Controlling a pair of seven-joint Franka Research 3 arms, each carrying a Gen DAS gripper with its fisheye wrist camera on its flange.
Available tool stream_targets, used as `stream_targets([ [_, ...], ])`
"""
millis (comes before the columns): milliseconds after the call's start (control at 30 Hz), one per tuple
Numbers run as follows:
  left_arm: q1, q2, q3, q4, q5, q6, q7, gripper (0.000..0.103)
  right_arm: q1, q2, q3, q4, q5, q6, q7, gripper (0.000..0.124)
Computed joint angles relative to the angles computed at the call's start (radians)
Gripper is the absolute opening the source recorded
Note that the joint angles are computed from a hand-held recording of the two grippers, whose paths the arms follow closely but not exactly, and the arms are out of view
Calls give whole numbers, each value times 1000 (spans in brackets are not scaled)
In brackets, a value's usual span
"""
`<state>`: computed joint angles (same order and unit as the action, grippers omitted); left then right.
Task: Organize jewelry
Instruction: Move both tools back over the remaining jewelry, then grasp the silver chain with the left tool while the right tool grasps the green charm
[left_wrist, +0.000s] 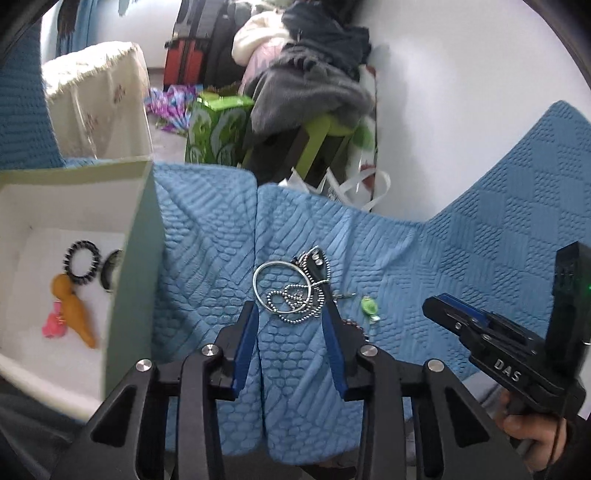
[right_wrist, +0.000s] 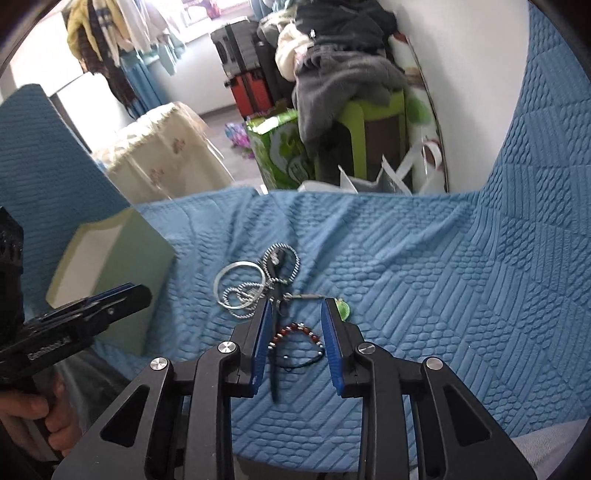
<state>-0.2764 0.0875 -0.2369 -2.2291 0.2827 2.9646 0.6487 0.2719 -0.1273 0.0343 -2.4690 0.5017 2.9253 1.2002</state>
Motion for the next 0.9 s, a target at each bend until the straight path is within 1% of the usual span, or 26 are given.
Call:
stream_targets([
  [67, 1, 47, 7, 30, 8, -2, -3, 34, -9, 31, 0, 24, -12, -25, 25, 25],
  [100, 0, 69, 12, 45, 13, -2, -5, 33, -20, 56, 2, 42, -41, -45, 59, 24],
  [133, 2, 94, 16, 61, 15, -4, -4, 29, -27, 68, 6, 50, -66, -57, 88, 23],
  [267, 12, 162, 22, 103, 5, -6, 14, 29, -46, 134, 4, 101, -125, -108, 181, 23],
  [333, 21, 192, 16, 126, -6, -14, 38, 29, -49, 156, 2, 116, -160, -117, 218, 23],
  [533, 15, 266, 24, 198, -2, -55, 80, 25, -48, 215, -8, 152, -266, -143, 322, 22],
  [633, 3, 291, 37, 223, 11, -66, 82, 18, -45, 232, -19, 163, -330, -149, 378, 22],
  [667, -12, 295, 53, 229, 31, -65, 72, 18, -43, 239, -23, 168, -354, -151, 397, 22],
  [700, -18, 299, 58, 239, 42, -77, 71, 18, -35, 246, -32, 175, -403, -153, 431, 22],
  [733, -31, 304, 67, 255, 62, -103, 71, 18, -18, 251, -50, 179, -500, -152, 494, 22],
  [767, -34, 309, 68, 269, 73, -123, 78, 18, -12, 255, -55, 182, -543, -153, 523, 22],
  [833, -29, 314, 61, 280, 77, -135, 93, 18, -19, 263, -43, 189, -540, -153, 511, 22],
  [900, -29, 322, 60, 297, 84, -152, 104, 18, -15, 274, -46, 199, -563, -174, 524, 23],
])
